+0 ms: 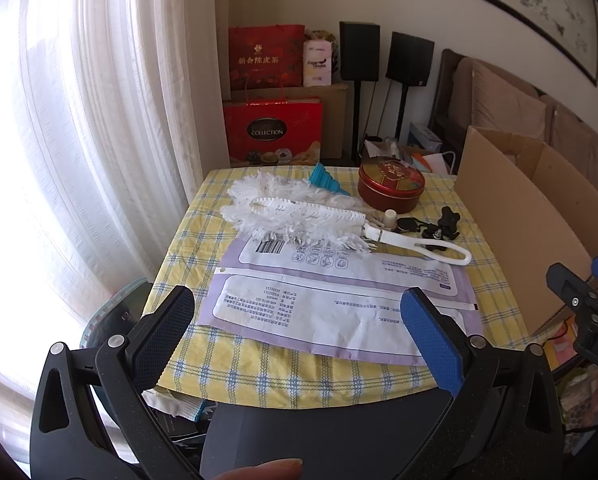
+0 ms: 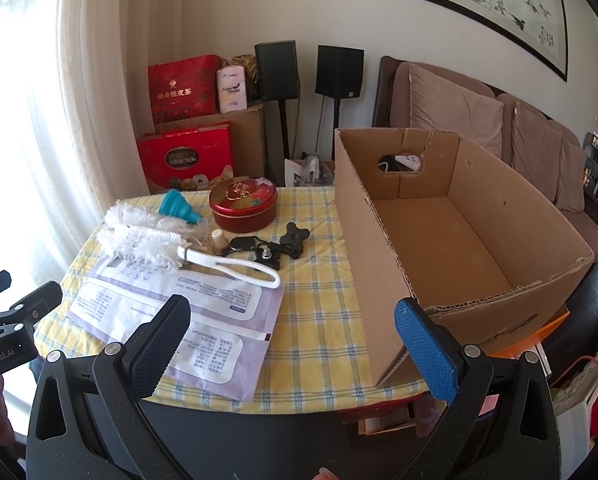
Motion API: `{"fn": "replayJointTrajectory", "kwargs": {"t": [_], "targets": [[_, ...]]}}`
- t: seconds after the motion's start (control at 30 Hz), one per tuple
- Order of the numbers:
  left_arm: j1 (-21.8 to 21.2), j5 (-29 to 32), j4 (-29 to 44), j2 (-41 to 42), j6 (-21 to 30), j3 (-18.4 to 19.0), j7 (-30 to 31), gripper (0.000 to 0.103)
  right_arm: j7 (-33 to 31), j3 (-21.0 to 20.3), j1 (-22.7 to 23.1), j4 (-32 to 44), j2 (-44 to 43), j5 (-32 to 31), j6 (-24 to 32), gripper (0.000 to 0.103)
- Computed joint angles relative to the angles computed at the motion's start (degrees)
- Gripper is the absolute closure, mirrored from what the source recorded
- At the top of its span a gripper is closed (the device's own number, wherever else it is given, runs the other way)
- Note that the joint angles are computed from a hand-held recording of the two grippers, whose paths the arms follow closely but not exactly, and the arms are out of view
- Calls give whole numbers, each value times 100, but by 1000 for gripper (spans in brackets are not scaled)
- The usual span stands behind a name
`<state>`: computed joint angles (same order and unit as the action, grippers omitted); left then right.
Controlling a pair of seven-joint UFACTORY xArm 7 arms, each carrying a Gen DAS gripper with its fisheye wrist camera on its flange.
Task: Organize objects
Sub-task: 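Move the right gripper to the purple-and-white wet-wipes pack edge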
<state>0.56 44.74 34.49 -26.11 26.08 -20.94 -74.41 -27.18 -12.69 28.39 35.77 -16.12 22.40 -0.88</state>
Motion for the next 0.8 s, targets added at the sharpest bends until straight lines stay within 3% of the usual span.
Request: {"fn": "replayJointTrajectory", "kwargs": {"t": [0.37,0.5,0.67,0.8], "targets": [[3,40,15,25,3,8,-21,0,-176,-89,84,63,41,96,36,0],[102,155,-123,-12,-424,146,25,0,-228,-4,11,97,118,42,17,0],[416,245,-258,-3,-655,214,258,0,-914,-555,696,218,203,557,121,0],[446,-190,-429,60,-865,545,621,0,-1524,-700,1014,292,249,1099,276,0]]}}
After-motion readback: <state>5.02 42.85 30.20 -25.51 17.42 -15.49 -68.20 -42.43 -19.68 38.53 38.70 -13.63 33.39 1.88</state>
